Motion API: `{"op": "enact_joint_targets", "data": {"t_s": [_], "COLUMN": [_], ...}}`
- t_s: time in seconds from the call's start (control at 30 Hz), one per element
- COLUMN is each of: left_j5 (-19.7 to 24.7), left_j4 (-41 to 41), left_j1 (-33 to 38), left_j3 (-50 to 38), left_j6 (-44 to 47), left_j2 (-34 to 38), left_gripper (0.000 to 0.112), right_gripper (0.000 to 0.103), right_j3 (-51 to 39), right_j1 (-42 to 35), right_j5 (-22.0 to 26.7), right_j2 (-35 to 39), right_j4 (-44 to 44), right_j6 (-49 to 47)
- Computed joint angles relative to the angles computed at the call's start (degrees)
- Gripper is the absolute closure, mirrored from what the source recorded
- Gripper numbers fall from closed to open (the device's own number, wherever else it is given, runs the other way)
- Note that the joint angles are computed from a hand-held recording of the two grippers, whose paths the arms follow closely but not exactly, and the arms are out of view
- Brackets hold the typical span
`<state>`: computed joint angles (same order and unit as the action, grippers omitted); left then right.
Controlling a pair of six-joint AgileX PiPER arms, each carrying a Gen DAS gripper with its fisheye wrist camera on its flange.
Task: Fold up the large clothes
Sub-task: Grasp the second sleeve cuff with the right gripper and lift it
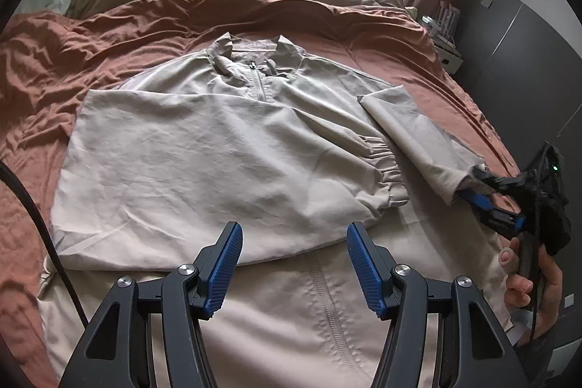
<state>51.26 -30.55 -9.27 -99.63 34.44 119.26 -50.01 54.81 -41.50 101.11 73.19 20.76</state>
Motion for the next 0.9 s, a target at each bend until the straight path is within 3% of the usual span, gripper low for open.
{"op": "enact_joint_targets", "data": {"t_s": [0.07,0.23,0.3,0.47,0.6,0.63,0.67,0.7,0.73,0.83,0.9], "left_j5": [0.01,-0.48,-0.73,-0.51,-0.26,-0.25,-0.12,0.01,0.04,-0.19,-0.09], "left_j4": [-0.03,0.34,0.87,1.78,2.13,2.14,2.08,1.92,1.57,0.8,-0.06], "left_j1": [-0.4,-1.89,-2.42,-3.14,-3.3,-3.2,-3.02,-2.79,-2.42,-1.14,-0.05], "left_j3": [0.02,0.28,-0.11,-2.61,-3.85,-3.89,-3.97,-3.91,-3.53,-1.71,-0.73], "left_j6": [-0.09,-0.32,-0.5,-2.0,-2.59,-2.55,-2.58,-2.55,-2.24,-1.02,-0.24], "left_j2": [0.07,0.51,1.1,3.88,5.25,5.34,5.36,5.24,4.91,3.23,2.19], "left_gripper": [0.051,0.051,0.051,0.051,0.051,0.051,0.051,0.051,0.051,0.051,0.051], "right_gripper": [0.024,0.024,0.024,0.024,0.025,0.033,0.05,0.075,0.083,0.096,0.097], "right_j3": [2.13,5.39,7.96,13.43,13.3,12.75,12.46,12.1,11.47,8.92,4.64], "right_j1": [3.09,8.37,9.35,5.45,-1.6,-2.74,-3.15,-4.33,-5.45,-4.2,-3.54], "right_j5": [-5.16,-15.53,-17.47,-12.77,-8.69,-9.56,-10.7,-11.07,-10.5,-15.55,-17.2], "right_j2": [-2.15,-7.02,-8.3,-9.59,-5.62,-5.32,-5.22,-5.26,-5.42,-4.24,-4.82], "right_j4": [5.13,22.18,25.24,25.63,16.56,16.05,16.49,16.12,16.29,13.53,13.83], "right_j6": [-1.67,-8.53,-5.42,1.51,11.71,11.53,10.3,8.81,7.16,7.64,0.4]}}
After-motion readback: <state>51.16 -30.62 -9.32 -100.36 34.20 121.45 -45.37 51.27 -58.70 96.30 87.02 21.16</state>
